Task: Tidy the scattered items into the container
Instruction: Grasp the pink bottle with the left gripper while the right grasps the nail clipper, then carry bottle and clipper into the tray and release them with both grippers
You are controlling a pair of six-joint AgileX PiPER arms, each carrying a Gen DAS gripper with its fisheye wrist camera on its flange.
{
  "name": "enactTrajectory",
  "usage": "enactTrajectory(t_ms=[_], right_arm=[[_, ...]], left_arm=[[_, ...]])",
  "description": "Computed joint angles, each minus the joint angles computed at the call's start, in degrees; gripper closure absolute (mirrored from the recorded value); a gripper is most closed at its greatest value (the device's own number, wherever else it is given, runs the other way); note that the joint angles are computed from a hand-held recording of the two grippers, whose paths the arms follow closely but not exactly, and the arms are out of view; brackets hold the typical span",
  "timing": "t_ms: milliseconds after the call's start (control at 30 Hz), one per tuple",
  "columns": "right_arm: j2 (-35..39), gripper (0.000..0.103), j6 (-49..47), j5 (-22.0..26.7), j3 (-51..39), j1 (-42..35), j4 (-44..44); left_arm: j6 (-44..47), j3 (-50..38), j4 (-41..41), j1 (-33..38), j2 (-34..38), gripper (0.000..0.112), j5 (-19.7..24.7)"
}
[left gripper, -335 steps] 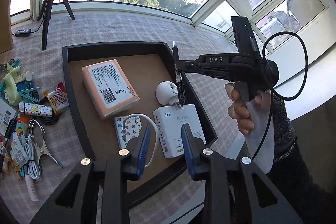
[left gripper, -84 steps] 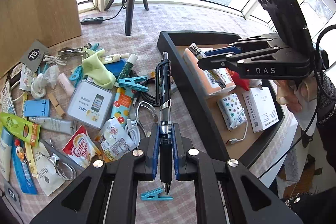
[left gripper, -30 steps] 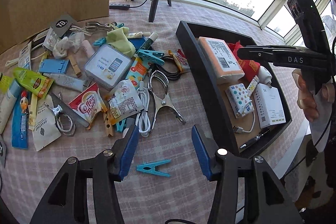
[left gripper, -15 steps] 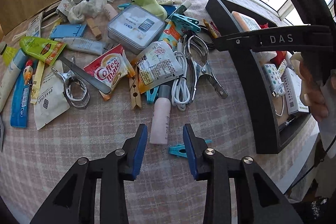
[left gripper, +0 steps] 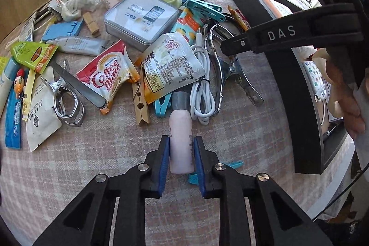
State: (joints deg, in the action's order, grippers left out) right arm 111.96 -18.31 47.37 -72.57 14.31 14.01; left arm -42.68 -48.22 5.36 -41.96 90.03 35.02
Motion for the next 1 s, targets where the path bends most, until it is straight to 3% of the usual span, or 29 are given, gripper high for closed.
enactTrajectory(t_ms=[400, 667, 833, 1000], right_arm=[[-1.6, 0.099, -4.0, 1.1, 2.0, -3.5, 5.6], [-6.4, 0.100, -10.1, 5.3, 3.9, -10.0, 12.8], [-9.8, 0.100, -12.7, 9.1, 3.0, -14.1, 16.4], [-10.8, 0.100, -13.2, 14.2, -2.7, -18.7, 18.1]], left_arm=[[0.7, 3.2, -3.7, 1.4, -3.3, 0.094, -2.5], [-2.6, 6.3, -2.8, 1.2, -12.4, 0.094, -0.6], [-7.3, 2.6, 1.0, -3.3, -14.0, 0.094, 1.8], [-5.4, -4.9, 0.7, -5.4, -9.7, 0.094, 2.4]])
